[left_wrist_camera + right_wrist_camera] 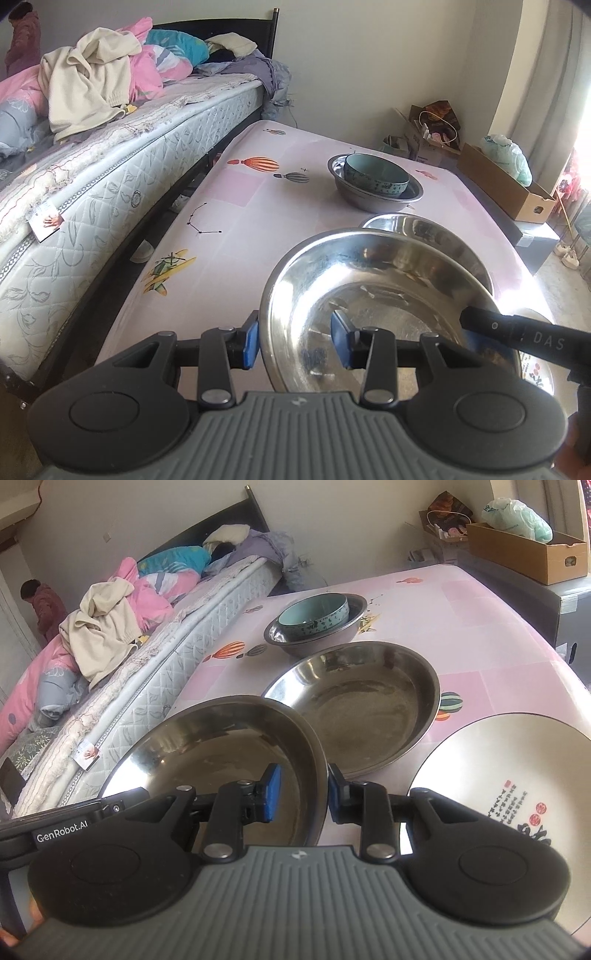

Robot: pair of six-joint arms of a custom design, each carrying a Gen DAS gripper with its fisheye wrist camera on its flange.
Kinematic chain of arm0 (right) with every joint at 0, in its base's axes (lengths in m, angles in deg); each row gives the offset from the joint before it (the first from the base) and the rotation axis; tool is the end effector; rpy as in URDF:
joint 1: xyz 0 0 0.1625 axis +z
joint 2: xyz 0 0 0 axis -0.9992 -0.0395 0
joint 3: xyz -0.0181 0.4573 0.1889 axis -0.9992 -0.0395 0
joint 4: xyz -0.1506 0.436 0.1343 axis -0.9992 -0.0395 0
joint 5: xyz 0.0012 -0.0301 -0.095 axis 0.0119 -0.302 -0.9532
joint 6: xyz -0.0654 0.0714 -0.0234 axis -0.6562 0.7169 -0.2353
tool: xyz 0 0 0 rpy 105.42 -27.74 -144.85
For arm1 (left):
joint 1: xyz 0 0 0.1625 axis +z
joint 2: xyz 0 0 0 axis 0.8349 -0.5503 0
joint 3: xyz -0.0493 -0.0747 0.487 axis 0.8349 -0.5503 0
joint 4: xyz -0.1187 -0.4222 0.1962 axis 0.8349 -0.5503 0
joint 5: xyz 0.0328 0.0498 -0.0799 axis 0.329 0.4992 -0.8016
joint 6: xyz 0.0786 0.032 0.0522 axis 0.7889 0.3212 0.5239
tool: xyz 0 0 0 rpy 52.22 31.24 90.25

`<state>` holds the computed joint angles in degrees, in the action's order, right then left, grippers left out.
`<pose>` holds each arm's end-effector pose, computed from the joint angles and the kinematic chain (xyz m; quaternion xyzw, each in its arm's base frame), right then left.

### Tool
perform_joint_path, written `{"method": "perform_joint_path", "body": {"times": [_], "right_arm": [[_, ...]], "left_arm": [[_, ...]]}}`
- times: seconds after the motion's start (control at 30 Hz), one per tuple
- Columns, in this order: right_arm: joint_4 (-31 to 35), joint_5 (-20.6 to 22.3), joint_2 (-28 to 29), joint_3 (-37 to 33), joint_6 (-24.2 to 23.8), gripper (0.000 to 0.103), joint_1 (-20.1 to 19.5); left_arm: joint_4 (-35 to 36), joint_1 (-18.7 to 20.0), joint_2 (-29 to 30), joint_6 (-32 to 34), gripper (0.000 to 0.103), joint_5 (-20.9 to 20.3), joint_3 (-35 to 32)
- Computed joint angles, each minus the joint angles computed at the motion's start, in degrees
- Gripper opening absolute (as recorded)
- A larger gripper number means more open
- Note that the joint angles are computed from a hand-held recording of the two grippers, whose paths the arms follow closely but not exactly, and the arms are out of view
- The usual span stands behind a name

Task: Organize plates and bowls
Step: 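Carry the steel basin with both tools toward the nested bowls and lower it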

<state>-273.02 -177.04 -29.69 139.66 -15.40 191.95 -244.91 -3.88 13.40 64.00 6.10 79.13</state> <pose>0.1713 -0.3717 0.1287 -0.0527 -0.8526 0.4766 0.2078 -0.1531 -0.5153 0.1589 0.2866 0.8874 -0.2814 0.2263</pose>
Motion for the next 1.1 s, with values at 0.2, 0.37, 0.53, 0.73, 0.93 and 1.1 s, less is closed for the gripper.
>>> {"method": "perform_joint_path", "body": {"times": [0.2, 0.37, 0.53, 0.73, 0.93, 1.1], "right_arm": [[1.3, 1.2, -2.3, 0.1, -0.4, 0.027, -2.4], [1.9, 2.2, -3.9, 0.0, -1.3, 0.027, -4.4], [2.7, 3.3, -5.6, -0.1, -1.9, 0.028, -6.9], [3.7, 4.5, -7.0, -0.6, -2.2, 0.029, -9.6], [4.8, 6.1, -8.1, -1.2, -2.6, 0.029, -12.5], [6.0, 7.2, -8.7, -1.7, -2.7, 0.030, -14.2]], "left_arm": [[0.3, -0.2, 2.7, -0.1, 0.040, -0.6, -2.2], [0.4, -0.4, 5.2, 0.2, 0.040, -1.3, -4.3], [0.7, -0.5, 7.8, 0.4, 0.040, -2.0, -6.3], [1.7, -0.6, 10.7, 0.6, 0.040, -2.5, -8.8], [2.6, -0.6, 13.2, 0.8, 0.041, -2.8, -10.9], [3.5, -0.5, 14.8, 0.5, 0.041, -2.6, -12.3]]}}
